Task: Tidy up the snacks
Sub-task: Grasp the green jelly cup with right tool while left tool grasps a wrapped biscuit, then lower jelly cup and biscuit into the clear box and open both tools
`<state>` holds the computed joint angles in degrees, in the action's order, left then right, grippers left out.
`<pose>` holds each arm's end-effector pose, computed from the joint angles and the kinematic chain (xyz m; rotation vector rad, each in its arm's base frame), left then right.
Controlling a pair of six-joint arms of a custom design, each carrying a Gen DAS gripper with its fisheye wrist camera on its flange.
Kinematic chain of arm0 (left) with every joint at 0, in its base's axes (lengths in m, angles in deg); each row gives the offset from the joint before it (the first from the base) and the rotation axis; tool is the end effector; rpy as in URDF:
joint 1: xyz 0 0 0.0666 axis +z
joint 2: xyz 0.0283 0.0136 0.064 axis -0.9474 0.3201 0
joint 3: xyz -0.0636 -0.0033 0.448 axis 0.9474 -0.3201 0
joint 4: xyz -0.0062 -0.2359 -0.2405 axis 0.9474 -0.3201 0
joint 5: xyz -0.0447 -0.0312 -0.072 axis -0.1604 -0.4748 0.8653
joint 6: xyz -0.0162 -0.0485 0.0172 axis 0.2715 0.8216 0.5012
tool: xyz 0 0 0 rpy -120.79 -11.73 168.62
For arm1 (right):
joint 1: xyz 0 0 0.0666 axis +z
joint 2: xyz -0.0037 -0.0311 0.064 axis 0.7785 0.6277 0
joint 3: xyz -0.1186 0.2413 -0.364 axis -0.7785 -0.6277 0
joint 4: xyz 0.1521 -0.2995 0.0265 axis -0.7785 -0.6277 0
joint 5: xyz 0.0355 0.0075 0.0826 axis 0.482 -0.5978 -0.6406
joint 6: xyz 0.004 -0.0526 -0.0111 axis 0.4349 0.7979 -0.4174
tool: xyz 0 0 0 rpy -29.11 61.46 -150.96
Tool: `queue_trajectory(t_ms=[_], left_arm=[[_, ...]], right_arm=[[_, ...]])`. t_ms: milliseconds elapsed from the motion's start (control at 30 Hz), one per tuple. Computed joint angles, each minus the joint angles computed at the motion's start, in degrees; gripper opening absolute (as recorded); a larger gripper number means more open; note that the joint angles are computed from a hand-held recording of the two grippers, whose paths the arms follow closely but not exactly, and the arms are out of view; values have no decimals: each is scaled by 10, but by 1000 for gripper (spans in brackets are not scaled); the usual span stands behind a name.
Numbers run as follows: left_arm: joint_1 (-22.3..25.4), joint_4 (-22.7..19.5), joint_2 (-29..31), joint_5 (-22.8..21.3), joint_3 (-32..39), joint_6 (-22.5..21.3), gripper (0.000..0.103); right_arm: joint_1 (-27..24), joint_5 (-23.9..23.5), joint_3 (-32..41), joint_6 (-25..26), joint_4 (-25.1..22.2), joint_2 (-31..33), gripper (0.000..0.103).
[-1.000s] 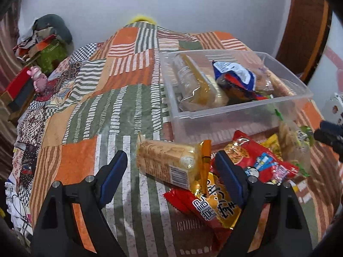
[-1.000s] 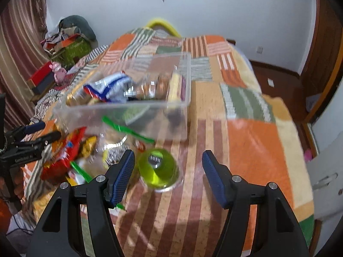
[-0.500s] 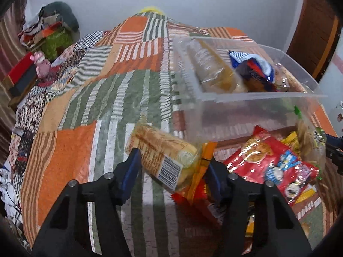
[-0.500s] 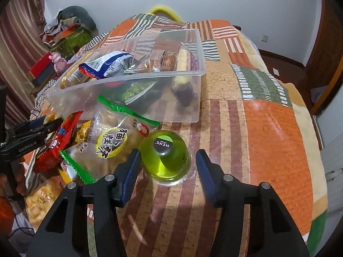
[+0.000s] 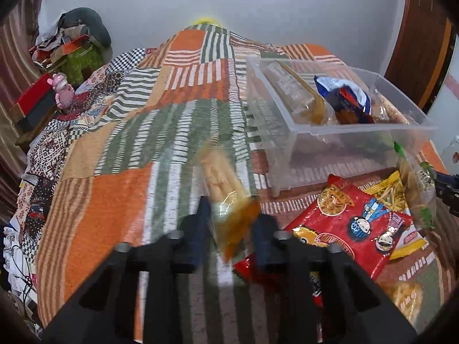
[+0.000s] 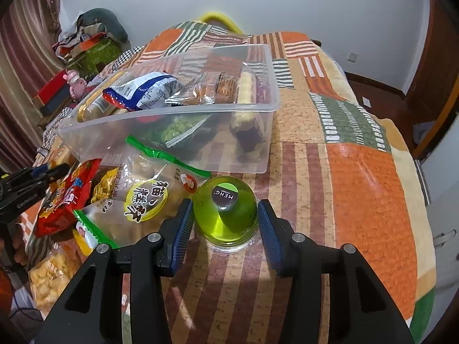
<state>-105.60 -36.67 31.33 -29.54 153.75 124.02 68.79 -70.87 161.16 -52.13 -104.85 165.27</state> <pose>0.5089 -0.3263 0.3694 -0.4381 2.4390 0.1138 0.5395 0.1802 0.4593 -0.6590 2.5115 0.3747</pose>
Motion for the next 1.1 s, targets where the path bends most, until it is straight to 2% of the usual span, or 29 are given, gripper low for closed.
queue_trajectory(t_ms=[67,433,700,933,1100], left_arm=[[3,7,-12,9,-12,5,21],[-13,-11,-51,-44,-8,6,21],[-22,-8,-56,-63,34,-19,21],[-24,2,-33,-71,94,-59,21],[-20,6,-5,-61,142,-90,21]], right_arm=[[-2,-3,-1,-3,3,-2,43],[-11,-7,-9,-6,21,-32,42],[-8,-6,8,-8,38,-46,42],[0,-9,40,-14,51,-35,42],[7,-10,63,-16,61,-21,42]])
